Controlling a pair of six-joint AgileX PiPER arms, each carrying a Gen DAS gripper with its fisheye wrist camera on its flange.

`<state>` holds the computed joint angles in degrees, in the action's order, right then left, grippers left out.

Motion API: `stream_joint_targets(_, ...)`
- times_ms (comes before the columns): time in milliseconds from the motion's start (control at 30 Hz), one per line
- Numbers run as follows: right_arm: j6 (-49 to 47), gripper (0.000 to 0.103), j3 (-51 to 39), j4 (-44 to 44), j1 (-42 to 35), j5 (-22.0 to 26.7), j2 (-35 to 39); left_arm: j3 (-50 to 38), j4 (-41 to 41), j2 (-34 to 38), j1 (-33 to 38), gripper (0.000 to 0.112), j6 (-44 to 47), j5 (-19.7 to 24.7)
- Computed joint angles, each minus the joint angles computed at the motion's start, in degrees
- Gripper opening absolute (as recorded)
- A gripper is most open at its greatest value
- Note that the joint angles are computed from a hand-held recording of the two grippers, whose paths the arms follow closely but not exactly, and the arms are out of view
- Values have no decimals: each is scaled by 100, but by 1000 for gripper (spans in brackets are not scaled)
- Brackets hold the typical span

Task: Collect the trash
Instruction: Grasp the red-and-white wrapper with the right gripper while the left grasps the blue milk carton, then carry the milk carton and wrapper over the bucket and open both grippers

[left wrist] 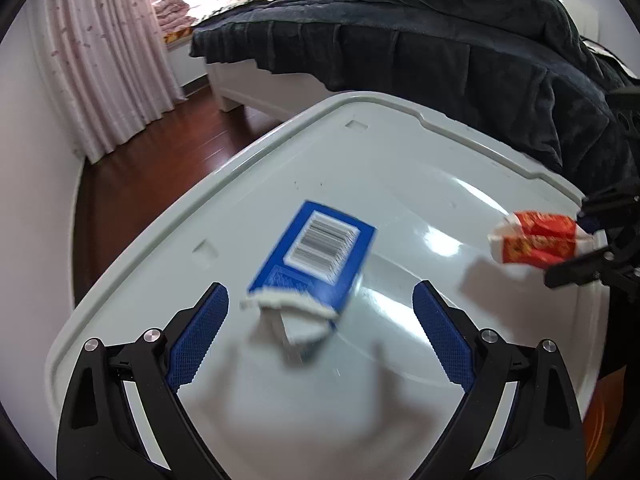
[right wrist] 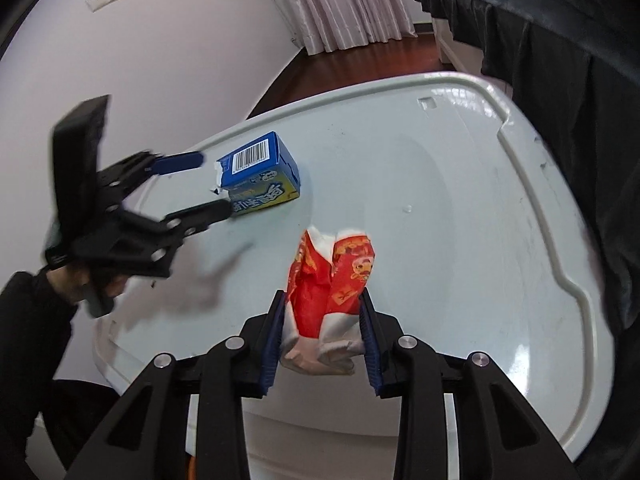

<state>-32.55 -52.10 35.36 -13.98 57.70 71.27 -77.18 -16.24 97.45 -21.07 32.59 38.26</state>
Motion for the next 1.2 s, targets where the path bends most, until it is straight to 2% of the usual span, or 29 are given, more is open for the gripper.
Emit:
stream_joint_targets(167,-5,35,-196,152,61,3,325,-645,-346,705,118,91,387,197)
stream_joint_targets(300,139,35,-242,-115,288,-232,452,-839,106,985,-65,90,38,79)
stream_joint_targets(333,174,35,-243,-163,311,-250,489,-854,187,1033,-90,77,-55,73)
stream_joint_targets(367,199,35,-237,-199,333,-256,517,-943,65,1122,-69,60,3,274)
stream_joint_targets(400,226,34,-222,-237,369,-273,534,-957,60,1151,-70,60,-71,349)
stream_joint_targets(533,384,34,-192,-449,594,-402,429,-594,537,895,-235,56,-742,78)
stream_joint_targets(733,405,34,-172,-485,666,-568,331,148,1627,40,-517,54,-2534,9)
stream_joint_targets(933,163,34,20,-226,542,-609,133,1052,1965,-1508,-622,54,-4195,492)
stream_joint_targets(1033,235,34,97,-261,656,-614,-105,1417,2615,-2370,-1044,54,-5337,1021)
stream_joint_targets(1100,384,34,180,-419,856,-635,-388,1578,3297,-2843,-1611,54,-6332,1576)
stream_joint_targets(1200,706,34,318,-713,1133,-493,-958,1799,3776,-3463,-2491,55,-7538,2283)
